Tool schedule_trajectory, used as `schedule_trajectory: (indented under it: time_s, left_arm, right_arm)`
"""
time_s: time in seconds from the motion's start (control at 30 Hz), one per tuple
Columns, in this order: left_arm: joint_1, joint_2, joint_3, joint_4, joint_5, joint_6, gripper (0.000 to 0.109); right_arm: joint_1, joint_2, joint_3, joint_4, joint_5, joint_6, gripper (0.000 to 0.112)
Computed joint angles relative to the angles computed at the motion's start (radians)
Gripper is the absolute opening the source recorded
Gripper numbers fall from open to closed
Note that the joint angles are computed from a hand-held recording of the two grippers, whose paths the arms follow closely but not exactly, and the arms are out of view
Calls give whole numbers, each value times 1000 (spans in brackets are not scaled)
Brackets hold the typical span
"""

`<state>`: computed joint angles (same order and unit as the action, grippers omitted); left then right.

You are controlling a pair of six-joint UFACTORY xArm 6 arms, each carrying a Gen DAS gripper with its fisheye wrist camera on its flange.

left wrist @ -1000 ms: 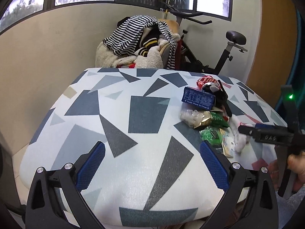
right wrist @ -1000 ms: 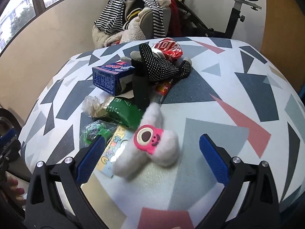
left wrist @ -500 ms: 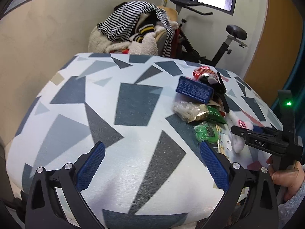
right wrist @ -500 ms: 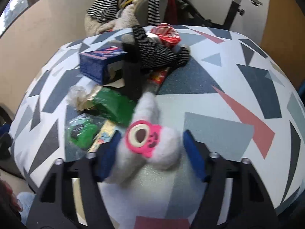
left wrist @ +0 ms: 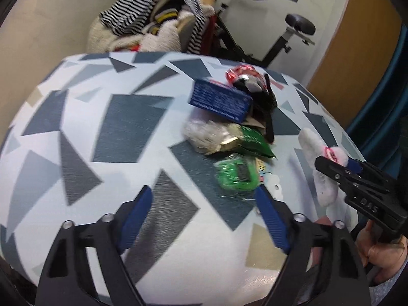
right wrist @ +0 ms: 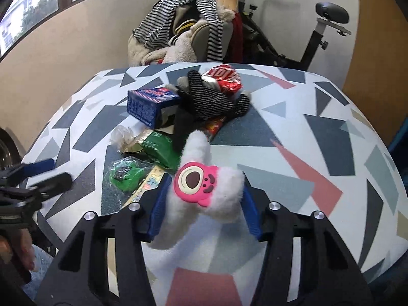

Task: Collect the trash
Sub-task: 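Grasp the white plush toy with the right gripper while the left gripper grasps the green snack bag, then carry the plush toy and green snack bag over the bin and release both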

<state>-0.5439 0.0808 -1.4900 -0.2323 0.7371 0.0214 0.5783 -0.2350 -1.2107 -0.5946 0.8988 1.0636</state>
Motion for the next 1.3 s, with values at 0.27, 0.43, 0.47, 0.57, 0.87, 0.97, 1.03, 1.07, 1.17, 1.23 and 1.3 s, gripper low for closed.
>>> schedule_trajectory:
  time_s: [0.27, 0.43, 0.47, 0.57, 0.87, 0.97, 1.03, 1.07, 1.17, 1.23, 1.3]
  left_arm:
    - [-41, 140, -157, 13, 74, -42, 74]
    - [-64, 208, -239, 103, 127, -93, 74]
    - [-71, 212, -241, 131, 121, -99, 74]
    - [-91, 226, -258, 211, 128, -100, 61]
    - [-83, 111, -128, 149, 58, -28, 46]
    - [-72, 61, -88, 109, 45, -8, 46]
    - [-65, 25, -57, 81, 37, 6, 46]
    - [-61, 5, -41, 66, 32, 15, 46]
    - [-58, -41, -4, 43, 27, 29, 46]
    - [-55, -80, 30, 31, 24, 43, 46]
    - [-51, -120, 65, 22, 20, 52, 46]
  right_arm:
    - [5, -90, 76, -11, 18, 42, 53]
    - [6, -131, 112, -16, 20, 73, 54]
    - [7, -140, 118, -17, 22, 77, 54]
    - [7, -151, 125, -16, 24, 76, 54]
    - [21, -194, 152, -24, 40, 102, 54]
    - [32, -202, 153, -33, 43, 109, 54]
    - [46, -204, 150, -40, 49, 113, 54]
    - [52, -206, 148, -44, 51, 115, 54]
    - [68, -209, 141, -51, 62, 116, 54]
    - [86, -210, 133, -59, 75, 119, 54]
    - [98, -211, 127, -65, 85, 121, 54]
